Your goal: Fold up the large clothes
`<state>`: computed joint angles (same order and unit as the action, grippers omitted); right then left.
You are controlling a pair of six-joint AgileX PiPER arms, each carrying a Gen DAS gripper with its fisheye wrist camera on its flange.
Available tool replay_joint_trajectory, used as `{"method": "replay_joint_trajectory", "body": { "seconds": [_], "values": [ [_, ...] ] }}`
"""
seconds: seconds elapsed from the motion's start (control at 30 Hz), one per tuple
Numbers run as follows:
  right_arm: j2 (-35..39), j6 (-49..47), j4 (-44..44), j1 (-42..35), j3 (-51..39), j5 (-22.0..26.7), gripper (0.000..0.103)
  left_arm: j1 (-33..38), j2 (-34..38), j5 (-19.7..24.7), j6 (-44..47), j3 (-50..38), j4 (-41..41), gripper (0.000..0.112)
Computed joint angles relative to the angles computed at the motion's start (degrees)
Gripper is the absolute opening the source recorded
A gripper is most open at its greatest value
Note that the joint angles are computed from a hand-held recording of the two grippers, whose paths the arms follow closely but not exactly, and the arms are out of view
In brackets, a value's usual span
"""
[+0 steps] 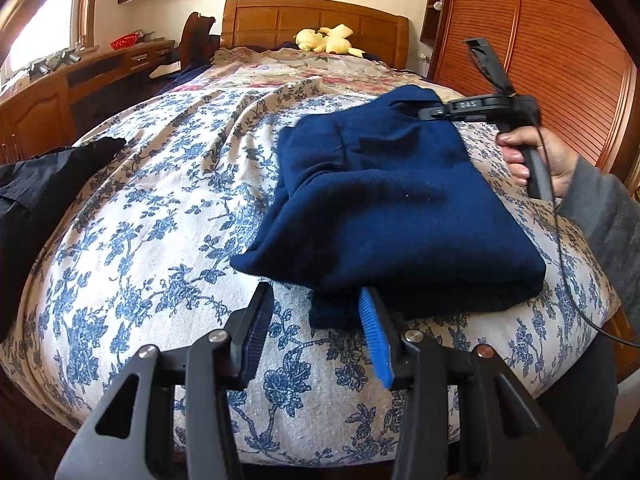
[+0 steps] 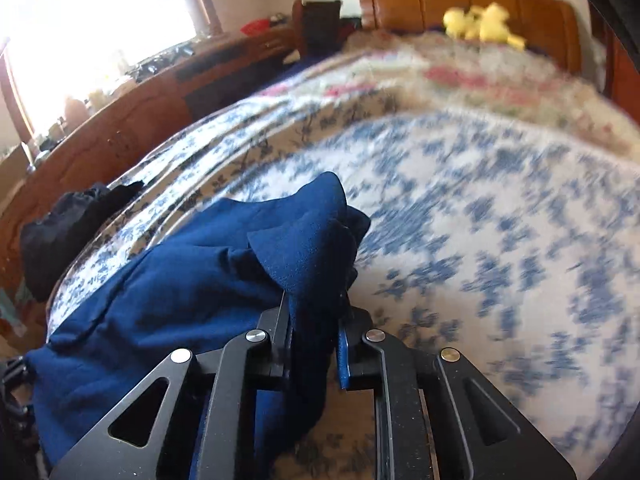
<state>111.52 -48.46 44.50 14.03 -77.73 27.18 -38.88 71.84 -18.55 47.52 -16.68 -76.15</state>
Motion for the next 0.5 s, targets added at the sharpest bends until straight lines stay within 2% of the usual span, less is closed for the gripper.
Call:
{"method": "replay_joint_trajectory", "body": {
  "seconds": [0.13, 0.27, 0.37, 0.43, 0.5],
  "values": [
    [-1.1, 9.1, -11.1, -0.3, 1.3, -0.6, 0.014, 1.4, 0.4, 1.4, -2.0, -0.5, 3.0, 0.043],
    [1.3, 9.3, -9.6, -1.4, 1.1, -0.9, 0.017, 2.8, 1.6, 2.7, -4.4, -1.2, 6.7, 0.043],
    [3.5, 13.3, -12.6, -0.9, -0.1, -2.2, 0.028, 4.1, 2.4, 3.8, -8.1, -1.2, 10.9, 0.043],
    [5.4, 15.3, -13.6, -0.7, -1.4, -2.1, 0.036, 5.3, 2.7, 4.6, -13.3, -1.0, 16.6, 0.043],
    [6.7, 17.8, -14.8, -0.7, -2.1, -2.9, 0.054, 6.8, 3.4, 5.4, -20.3, -1.0, 24.1, 0.043]
  ]
}}
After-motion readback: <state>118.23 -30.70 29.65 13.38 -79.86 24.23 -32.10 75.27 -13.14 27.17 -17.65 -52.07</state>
